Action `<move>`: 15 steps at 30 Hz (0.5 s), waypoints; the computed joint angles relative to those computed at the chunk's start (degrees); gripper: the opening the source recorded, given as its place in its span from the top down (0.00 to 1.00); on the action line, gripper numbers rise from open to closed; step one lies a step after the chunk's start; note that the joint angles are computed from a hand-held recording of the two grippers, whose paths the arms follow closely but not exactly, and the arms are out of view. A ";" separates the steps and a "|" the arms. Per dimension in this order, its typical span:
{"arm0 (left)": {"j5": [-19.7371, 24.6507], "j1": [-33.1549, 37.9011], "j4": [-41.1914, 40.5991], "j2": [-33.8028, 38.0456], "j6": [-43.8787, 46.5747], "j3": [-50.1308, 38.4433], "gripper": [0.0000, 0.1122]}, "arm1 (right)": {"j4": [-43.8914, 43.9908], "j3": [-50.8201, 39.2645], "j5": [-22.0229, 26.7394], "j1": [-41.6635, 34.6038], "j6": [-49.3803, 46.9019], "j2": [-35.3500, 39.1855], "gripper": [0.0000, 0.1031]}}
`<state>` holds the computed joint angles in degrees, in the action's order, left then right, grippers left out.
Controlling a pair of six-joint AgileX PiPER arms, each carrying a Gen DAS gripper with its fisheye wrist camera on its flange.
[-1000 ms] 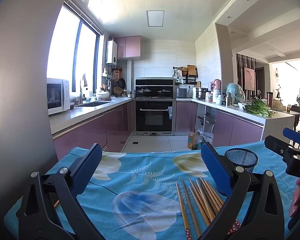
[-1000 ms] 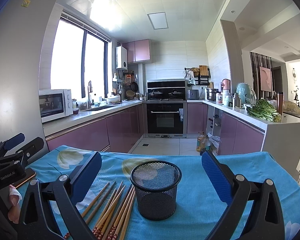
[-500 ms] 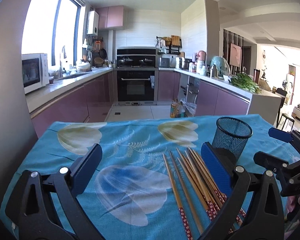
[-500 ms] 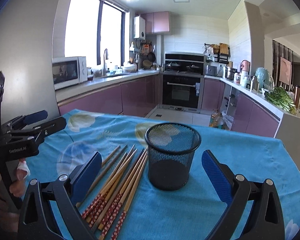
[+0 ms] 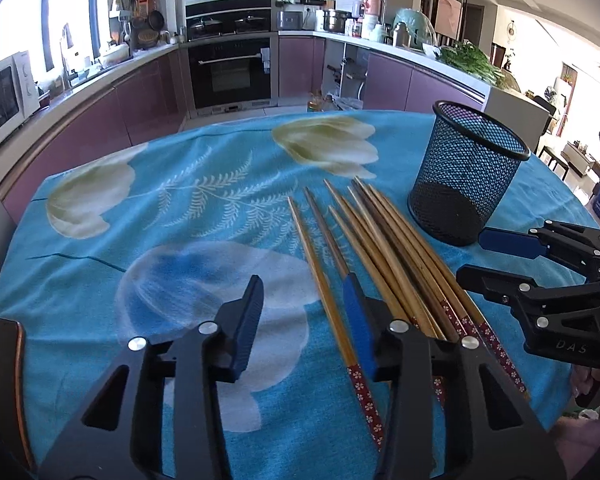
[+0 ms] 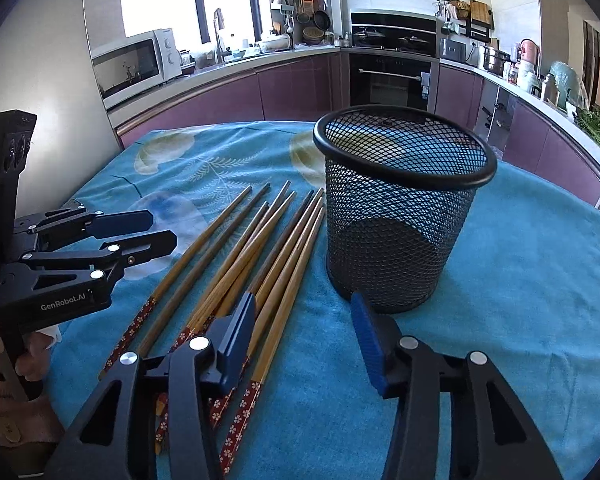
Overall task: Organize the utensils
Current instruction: 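Lower the left tool onto one bamboo chopstick and close it while the right tool grasps another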
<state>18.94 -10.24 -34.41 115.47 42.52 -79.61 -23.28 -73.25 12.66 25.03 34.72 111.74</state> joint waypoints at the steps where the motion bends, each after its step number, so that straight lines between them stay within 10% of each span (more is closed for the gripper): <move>1: 1.08 -0.08 1.42 0.58 -1.24 -0.89 0.70 | 2.95 -0.69 0.83 -0.17 -2.83 0.44 0.61; 15: 11.94 -1.22 9.23 8.63 -9.44 -14.25 0.85 | 5.43 -7.38 7.30 -0.04 -7.06 4.61 0.67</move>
